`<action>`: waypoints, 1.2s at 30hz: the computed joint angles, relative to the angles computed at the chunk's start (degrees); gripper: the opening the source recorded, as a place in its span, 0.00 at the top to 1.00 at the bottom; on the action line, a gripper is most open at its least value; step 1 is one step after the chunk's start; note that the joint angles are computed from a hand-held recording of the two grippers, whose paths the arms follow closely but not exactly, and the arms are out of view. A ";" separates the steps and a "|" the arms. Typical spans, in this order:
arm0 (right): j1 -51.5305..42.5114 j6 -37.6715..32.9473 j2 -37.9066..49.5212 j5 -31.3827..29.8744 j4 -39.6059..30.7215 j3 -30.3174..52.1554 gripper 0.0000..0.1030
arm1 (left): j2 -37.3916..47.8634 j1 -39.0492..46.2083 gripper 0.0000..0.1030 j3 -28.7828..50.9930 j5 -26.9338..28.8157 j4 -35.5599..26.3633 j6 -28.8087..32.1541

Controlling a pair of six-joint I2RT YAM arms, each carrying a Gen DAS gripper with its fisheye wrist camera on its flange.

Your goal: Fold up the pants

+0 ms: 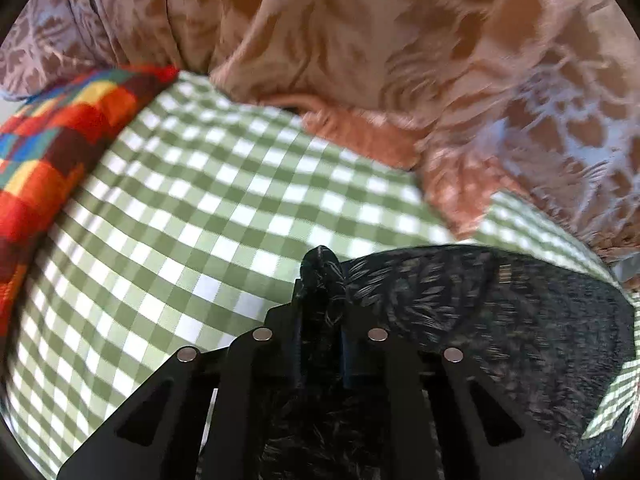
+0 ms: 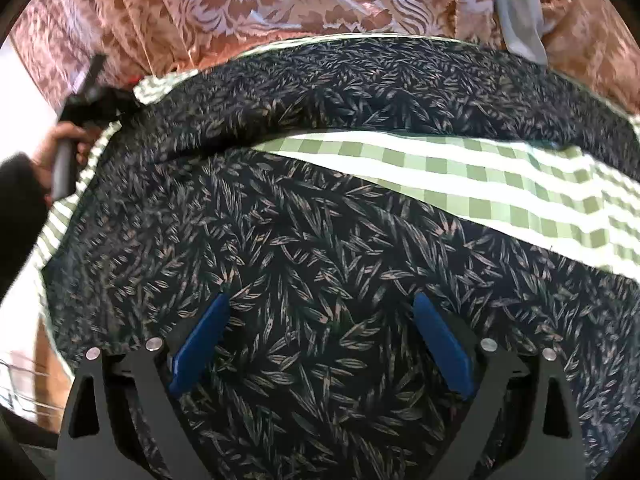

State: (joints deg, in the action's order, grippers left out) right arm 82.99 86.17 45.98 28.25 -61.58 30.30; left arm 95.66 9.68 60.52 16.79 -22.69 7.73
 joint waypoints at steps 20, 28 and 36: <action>6.22 6.52 10.75 2.10 -3.22 4.28 0.08 | -39.72 17.63 0.90 -16.53 26.68 -19.71 17.20; 14.96 15.31 17.49 3.41 -7.95 9.53 0.08 | -45.47 27.86 0.91 -18.83 33.72 -33.82 31.37; 12.73 11.65 -2.24 6.89 -9.38 8.55 0.19 | -44.62 37.25 0.91 -20.31 36.94 -44.44 46.85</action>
